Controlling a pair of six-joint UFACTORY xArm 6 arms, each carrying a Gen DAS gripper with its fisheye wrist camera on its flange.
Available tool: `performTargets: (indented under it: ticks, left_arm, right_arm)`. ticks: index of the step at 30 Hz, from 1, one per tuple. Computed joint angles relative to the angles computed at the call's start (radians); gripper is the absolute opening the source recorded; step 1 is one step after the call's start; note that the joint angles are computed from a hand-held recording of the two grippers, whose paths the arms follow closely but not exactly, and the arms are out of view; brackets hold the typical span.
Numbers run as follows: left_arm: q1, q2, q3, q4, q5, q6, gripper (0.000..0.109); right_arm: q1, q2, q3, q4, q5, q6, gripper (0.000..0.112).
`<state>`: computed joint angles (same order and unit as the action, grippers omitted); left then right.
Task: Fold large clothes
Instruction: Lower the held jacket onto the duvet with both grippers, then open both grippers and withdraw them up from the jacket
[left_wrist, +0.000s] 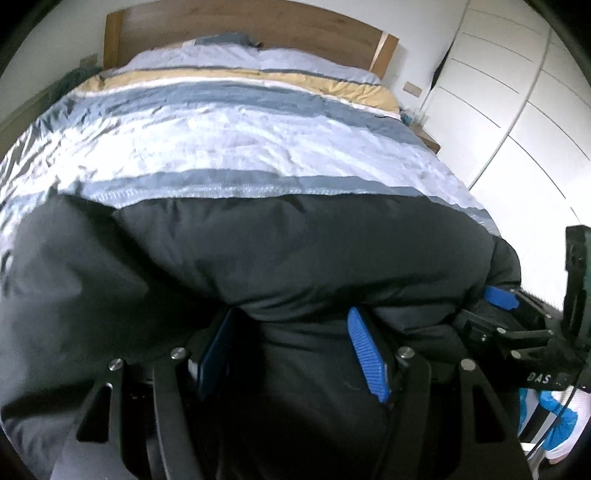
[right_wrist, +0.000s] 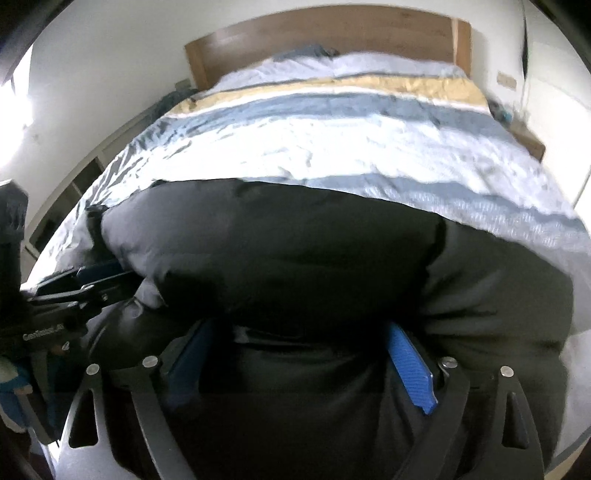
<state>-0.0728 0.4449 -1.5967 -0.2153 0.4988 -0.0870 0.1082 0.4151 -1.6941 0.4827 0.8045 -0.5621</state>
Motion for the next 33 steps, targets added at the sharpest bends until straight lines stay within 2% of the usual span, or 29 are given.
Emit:
performTargets:
  ticks: [2,5,9,14,16,23,27,30,33]
  left_arm:
    - [0.001,0.011,0.013,-0.033,-0.026,0.020,0.063]
    - [-0.007,0.013,0.056,-0.045,-0.078,0.029,0.063]
    - [-0.011,0.003,0.088,-0.030,-0.095,0.019,0.063]
    - [0.028,-0.030,0.084,-0.177,-0.030,0.133,0.063]
    - [0.056,-0.037,0.079,-0.290,0.011,0.196,0.063]
    - [0.140,-0.079,0.112,-0.396,0.064,0.137,0.063]
    - [0.181,-0.116,0.149,-0.307,0.082,0.027,0.063]
    - [0.204,-0.181,0.220,-0.235,0.047,-0.051,0.063]
    - [0.204,-0.270,0.320,-0.121,0.001,-0.105,0.064]
  right_arm:
    - [-0.006,0.036,-0.025,0.012,0.020,0.011,0.092]
    - [-0.001,0.044,0.001,0.018,-0.016,-0.005,0.093]
    - [0.012,0.031,0.042,-0.016,-0.060,0.003,0.094]
    - [-0.023,0.043,-0.013,0.003,0.013,-0.012,0.093]
    - [-0.043,0.057,-0.038,0.021,0.034,-0.008,0.093]
    - [-0.106,0.093,-0.083,-0.001,0.032,0.067,0.093]
    - [-0.131,0.101,-0.096,-0.041,0.041,0.115,0.093]
    - [-0.147,0.082,-0.079,-0.088,0.033,0.156,0.093]
    - [-0.179,0.028,-0.027,-0.036,0.040,0.127,0.093]
